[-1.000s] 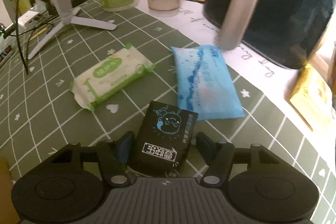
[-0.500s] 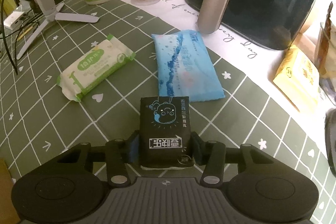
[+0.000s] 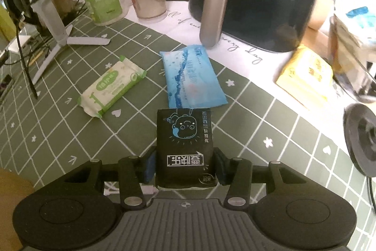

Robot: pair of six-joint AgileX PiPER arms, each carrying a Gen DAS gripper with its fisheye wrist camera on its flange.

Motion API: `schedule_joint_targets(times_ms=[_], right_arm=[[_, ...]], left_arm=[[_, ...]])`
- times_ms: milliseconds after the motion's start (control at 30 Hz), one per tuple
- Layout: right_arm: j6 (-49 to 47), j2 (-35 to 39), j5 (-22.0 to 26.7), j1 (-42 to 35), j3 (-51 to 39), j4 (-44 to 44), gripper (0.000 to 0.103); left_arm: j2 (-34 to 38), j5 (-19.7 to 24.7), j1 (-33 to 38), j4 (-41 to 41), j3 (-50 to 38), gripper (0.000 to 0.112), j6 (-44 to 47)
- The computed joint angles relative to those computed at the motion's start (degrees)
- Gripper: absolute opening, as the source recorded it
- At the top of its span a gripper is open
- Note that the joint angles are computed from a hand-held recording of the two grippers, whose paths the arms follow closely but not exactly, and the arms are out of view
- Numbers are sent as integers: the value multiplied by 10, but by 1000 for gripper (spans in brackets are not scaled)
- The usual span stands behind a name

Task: Organize soft objects
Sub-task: 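Lift the black printed box with the right gripper while the left moves to the green-and-white wipes pack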

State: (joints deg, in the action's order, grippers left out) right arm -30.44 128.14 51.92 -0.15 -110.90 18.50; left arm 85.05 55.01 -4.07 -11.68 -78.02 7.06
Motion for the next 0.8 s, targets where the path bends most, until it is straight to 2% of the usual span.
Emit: schedule_joint_targets(times_ms=[433, 633, 800], right_arm=[[-27, -116, -32, -49, 139, 76, 52], [16, -166, -60, -53, 192, 37, 52], [48, -197, -64, -69, 224, 32, 52]], left_arm=[[69, -8, 13, -23, -82, 56, 53], [111, -7, 4, -40, -126, 56, 75], [146, -1, -10, -47, -163, 56, 97]])
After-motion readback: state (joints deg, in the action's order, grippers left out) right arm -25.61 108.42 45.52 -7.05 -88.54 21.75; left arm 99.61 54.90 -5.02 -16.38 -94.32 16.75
